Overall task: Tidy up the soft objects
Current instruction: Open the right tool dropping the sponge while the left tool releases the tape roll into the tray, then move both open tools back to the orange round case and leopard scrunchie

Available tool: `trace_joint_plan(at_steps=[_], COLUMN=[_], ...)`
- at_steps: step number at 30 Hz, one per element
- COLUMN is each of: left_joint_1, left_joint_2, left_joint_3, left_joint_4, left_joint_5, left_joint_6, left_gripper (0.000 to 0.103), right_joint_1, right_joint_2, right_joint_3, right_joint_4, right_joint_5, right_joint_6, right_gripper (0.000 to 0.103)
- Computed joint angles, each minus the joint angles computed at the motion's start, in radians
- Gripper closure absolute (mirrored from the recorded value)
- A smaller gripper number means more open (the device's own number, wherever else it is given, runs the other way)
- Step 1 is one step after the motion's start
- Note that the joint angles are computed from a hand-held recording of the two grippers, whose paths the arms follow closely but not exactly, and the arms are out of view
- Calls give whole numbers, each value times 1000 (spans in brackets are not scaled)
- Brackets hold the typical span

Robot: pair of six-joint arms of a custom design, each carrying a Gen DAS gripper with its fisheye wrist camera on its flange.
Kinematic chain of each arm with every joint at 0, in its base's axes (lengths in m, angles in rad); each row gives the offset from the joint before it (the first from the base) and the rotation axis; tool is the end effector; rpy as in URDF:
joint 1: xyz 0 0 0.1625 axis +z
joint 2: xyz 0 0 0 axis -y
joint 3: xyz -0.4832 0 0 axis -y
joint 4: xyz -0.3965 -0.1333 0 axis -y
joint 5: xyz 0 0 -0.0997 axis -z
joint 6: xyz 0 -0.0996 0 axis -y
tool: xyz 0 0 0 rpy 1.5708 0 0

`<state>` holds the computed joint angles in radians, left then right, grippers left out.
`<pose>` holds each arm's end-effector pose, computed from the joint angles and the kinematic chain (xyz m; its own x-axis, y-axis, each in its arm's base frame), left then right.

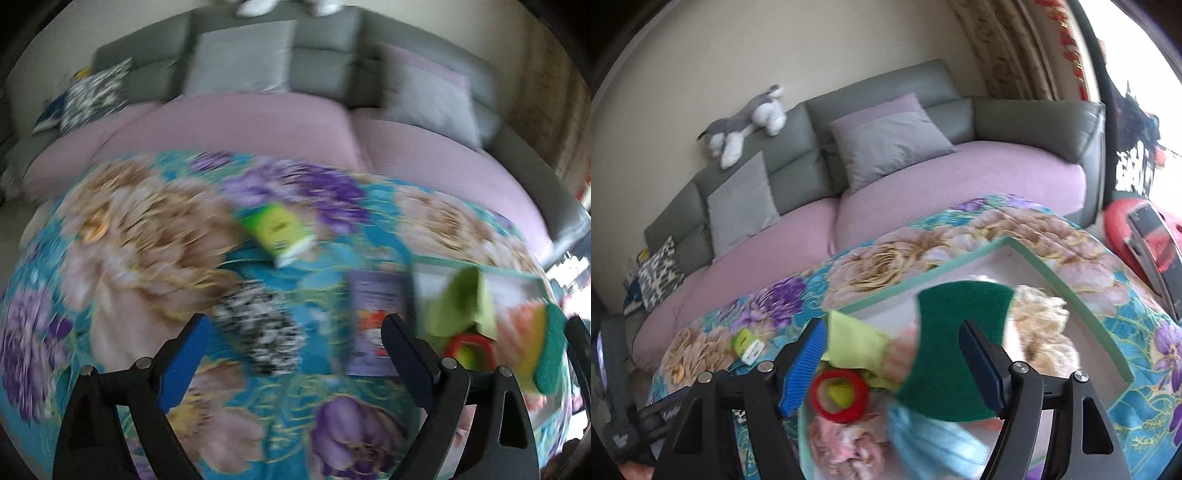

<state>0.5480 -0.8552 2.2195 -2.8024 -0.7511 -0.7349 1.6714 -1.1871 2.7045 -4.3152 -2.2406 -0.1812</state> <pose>-0.3093 -0.4302 0.0585 -0.7698 0.1233 -0.6262 0.4446 0.8075 -0.3876 0.1022 -0.3004 0.2822 -0.8189 0.4341 0.3755 -0.1844 0.4205 -0.8884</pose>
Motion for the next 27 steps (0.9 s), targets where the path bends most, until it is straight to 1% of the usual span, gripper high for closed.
trace_joint_plan(at_steps=[3, 7, 10, 13, 19, 23, 27], left_joint_1=[16, 30, 37, 47, 72, 94, 108], left_joint_2=[-32, -79, -105, -141, -190, -212, -234], left_joint_3=[16, 40, 46, 63, 77, 84, 92], left_joint_4=[49, 78, 122, 156, 186, 177, 189], left_joint_5=[31, 61, 90, 111, 138, 133, 152], left_joint_6=[-78, -139, -171, -209, -243, -234, -233], left_gripper=[9, 9, 9, 9, 9, 9, 9], right_joint_1=[34, 65, 82, 96, 124, 135, 136], right_joint_2=[37, 77, 105, 137, 197, 230, 251], right_joint_3=[-24, -41, -55, -73, -110, -133, -147], right_joint_4=[20, 32, 63, 94, 136, 164, 188], right_joint_5=[-16, 7, 33, 39, 26, 11, 30], right_joint_6=[-7, -16, -16, -11, -3, 10, 30], right_gripper=[26, 26, 26, 26, 26, 26, 26])
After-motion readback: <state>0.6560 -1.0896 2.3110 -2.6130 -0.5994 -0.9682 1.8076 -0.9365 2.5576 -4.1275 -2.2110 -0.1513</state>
